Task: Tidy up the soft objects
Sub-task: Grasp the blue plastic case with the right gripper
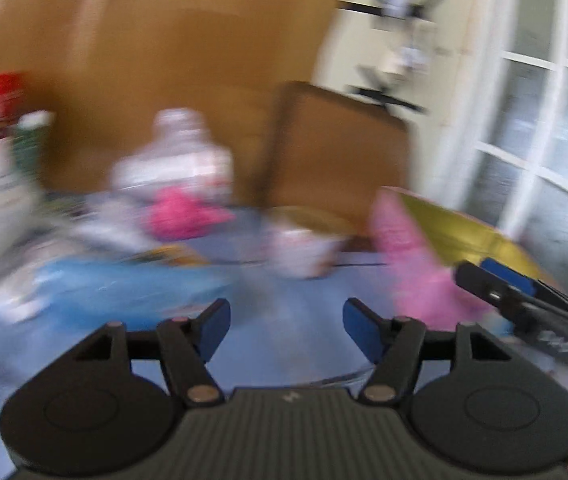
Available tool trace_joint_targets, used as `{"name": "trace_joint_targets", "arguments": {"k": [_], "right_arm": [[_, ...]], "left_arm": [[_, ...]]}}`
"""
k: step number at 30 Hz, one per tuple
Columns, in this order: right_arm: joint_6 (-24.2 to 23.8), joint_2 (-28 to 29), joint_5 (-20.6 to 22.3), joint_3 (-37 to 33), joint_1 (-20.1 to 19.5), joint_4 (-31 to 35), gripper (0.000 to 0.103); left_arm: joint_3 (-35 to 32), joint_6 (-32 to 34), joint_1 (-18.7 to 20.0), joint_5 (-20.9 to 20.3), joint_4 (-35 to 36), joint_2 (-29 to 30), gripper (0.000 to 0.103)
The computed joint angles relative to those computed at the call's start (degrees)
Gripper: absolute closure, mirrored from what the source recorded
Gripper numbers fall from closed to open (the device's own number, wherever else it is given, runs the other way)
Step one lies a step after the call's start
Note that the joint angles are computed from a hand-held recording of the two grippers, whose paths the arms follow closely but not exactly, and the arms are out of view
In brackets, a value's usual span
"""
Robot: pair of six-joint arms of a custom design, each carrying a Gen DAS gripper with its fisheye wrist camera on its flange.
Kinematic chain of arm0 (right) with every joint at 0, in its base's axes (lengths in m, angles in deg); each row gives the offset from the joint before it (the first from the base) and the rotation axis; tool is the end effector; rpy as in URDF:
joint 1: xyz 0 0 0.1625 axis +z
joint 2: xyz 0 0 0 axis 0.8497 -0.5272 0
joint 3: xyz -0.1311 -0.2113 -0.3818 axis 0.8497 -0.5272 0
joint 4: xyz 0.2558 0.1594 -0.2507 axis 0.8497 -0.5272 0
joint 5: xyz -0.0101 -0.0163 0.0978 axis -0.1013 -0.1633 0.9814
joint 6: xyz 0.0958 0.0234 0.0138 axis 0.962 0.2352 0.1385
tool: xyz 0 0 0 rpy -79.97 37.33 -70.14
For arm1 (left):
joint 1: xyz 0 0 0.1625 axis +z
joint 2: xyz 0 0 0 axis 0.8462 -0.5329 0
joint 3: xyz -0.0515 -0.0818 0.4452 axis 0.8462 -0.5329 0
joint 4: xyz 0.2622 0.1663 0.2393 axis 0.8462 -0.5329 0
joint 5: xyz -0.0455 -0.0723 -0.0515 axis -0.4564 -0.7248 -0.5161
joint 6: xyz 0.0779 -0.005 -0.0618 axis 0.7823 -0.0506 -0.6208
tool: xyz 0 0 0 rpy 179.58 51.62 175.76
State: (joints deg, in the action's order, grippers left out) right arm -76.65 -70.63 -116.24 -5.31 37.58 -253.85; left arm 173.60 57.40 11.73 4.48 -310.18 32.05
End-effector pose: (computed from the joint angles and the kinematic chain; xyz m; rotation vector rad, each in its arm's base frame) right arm 0.2422 -0.7358 -0.0396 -1.4399 2.4227 -1.3636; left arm -0.0015 -0.5968 0.2281 0.0046 2.0405 -1.4734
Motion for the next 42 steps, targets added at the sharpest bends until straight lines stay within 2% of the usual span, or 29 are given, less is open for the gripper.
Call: {"name": "trace_joint_targets", "arguments": {"k": [3, 6, 8, 11, 13, 14, 15, 16, 19, 21, 24, 26, 27, 29, 30, 31, 32, 36, 38, 39, 40, 41, 42], "right_arm": [[0.05, -0.48, -1.21, -2.9, 1.78, 18.0, 0.038], [-1.7, 1.79, -3.52, -10.29, 4.47, 34.18, 0.037], [-1.07, 4.25, -4.5, -15.07, 6.09, 40.35, 0.037], [-0.55, 9.64, -7.27, -24.46, 8.23, 45.2, 0.021], [-0.49, 13.72, -8.34, -33.0, 9.0, 52.41, 0.02], [-0.52, 14.43, -8.26, -35.12, 8.95, 56.12, 0.022], [0.96, 15.52, -8.09, -37.68, 8.96, 59.49, 0.044], [1.93, 15.23, -7.86, -37.84, 8.69, 61.93, 0.054], [7.31, 12.39, -6.17, -33.45, 7.69, 64.03, 0.063], [12.74, 10.45, -3.69, -31.24, 6.4, 67.61, 0.067], [19.36, 6.73, 0.71, -27.15, 3.34, 73.16, 0.069], [19.16, 3.99, 1.32, -23.02, 2.01, 72.52, 0.069], [17.31, 2.15, 1.03, -19.36, 1.58, 69.14, 0.068], [11.8, -1.56, -2.06, -10.95, 1.53, 57.37, 0.052], [9.22, -2.78, -3.87, -7.62, 1.74, 51.37, 0.031], [6.73, -3.78, -4.42, -4.51, 1.77, 45.73, 0.021], [3.98, -4.56, -3.72, -2.21, 1.72, 42.48, 0.02], [-3.55, -4.18, -4.55, -0.08, 3.05, 39.88, 0.02], [-6.55, -3.17, -5.94, -0.2, 3.55, 38.65, 0.02], [-7.95, -2.36, -7.59, -0.3, 4.04, 37.67, 0.02], [-8.6, -1.99, -9.69, -0.83, 4.29, 37.86, 0.023], [-9.8, -2.33, -10.66, -0.94, 4.06, 37.9, 0.03], [-10.66, -2.25, -11.16, -0.43, 4.25, 35.99, 0.041]], "left_arm": [[3.5, -3.52, 1.26, 5.24, -4.81, -2.0, 0.039], [6.54, -8.06, 2.52, 5.89, -7.94, -4.15, 0.038], [8.0, -11.06, 3.2, 5.66, -9.22, -5.56, 0.035], [9.79, -13.75, 4.17, 3.89, -10.04, -7.22, 0.032], [10.74, -14.68, 4.48, 3.4, -10.33, -7.74, 0.031], [10.95, -15.2, 4.57, 3.19, -10.18, -7.89, 0.031], [11.24, -15.82, 4.77, 2.71, -10.02, -8.08, 0.03], [11.66, -16.24, 4.93, 2.29, -10.13, -8.2, 0.029], [12.3, -17.63, 5.42, 0.96, -9.89, -8.21, 0.025], [12.45, -18.82, 5.85, -0.51, -8.52, -8.41, 0.025], [12.1, -20.54, 6.45, -3.72, -5.57, -8.47, 0.019], [11.16, -19.73, 6.18, -3.54, -4.52, -7.77, 0.017], [10.66, -18.67, 5.79, -2.7, -4.71, -7.24, 0.017], [9.51, -16.66, 5.37, -1.59, -4.34, -6.63, 0.016], [8.89, -16.28, 5.31, -1.53, -3.53, -6.61, 0.016], [8.42, -16.12, 5.27, -1.78, -2.82, -6.68, 0.016], [7.83, -15.63, 5.21, -2.15, -2.3, -6.68, 0.016], [5.4, -13.43, 4.74, -2.62, 0.6, -6.13, 0.017], [4.47, -13.72, 4.87, -3.65, 3.95, -5.87, 0.021], [3.82, -13.92, 4.97, -3.72, 5.9, -5.57, 0.027], [3.14, -14.96, 5.24, -4.02, 9.16, -5.36, 0.04], [3.01, -16.22, 5.82, -6.44, 10.55, -5.27, 0.039], [2.72, -16.89, 5.73, -6.45, 10.39, -4.85, 0.039]]}}
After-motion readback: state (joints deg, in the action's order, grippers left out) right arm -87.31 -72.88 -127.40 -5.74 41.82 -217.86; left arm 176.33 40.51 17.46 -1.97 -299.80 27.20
